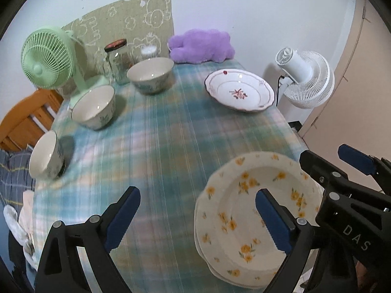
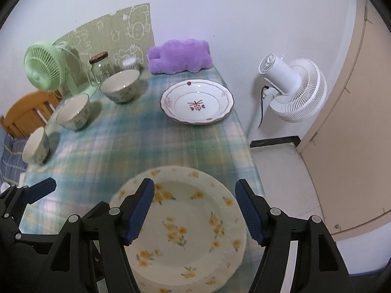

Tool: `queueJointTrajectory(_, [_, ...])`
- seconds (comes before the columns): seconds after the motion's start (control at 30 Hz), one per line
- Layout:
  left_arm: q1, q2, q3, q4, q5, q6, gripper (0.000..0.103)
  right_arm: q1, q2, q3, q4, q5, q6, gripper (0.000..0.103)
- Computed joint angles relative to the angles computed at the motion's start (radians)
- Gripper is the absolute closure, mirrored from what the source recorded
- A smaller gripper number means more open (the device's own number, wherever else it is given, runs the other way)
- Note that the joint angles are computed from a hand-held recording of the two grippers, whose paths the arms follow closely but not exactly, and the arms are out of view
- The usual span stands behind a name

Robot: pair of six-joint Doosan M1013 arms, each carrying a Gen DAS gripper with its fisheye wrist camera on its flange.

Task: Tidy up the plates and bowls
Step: 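Move the right tool toward the white plate with red pattern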

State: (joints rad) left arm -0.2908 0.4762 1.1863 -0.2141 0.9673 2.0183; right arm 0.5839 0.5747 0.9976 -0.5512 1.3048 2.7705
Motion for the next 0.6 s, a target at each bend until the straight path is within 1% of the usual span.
queueJointTrajectory(0.13, [-0.009,0.014,-0.024,-0.003,-0.029,-0.008,0.007,-0.010,0.015,-0.030,-0.034,0.023,-0.021,0.031])
queueJointTrajectory(0.33, [-0.030,0.059,-0.089,-0.001,-0.053,-0.055,0.008,-0.058,0.008,-0.021,-0.016,-0.039,-0.045,0.031])
queueJointTrajectory(0.47, [-0.050,0.097,-0.139,0.025,-0.056,-0.105,0.009,-0.084,0.015,-0.027,-0.031,-0.045,-0.067,0.031])
queueJointTrajectory(0.6, [-0.070,0.137,-0.191,0.061,-0.058,-0.167,0.009,-0.121,0.015,-0.015,-0.010,-0.089,-0.081,0.031])
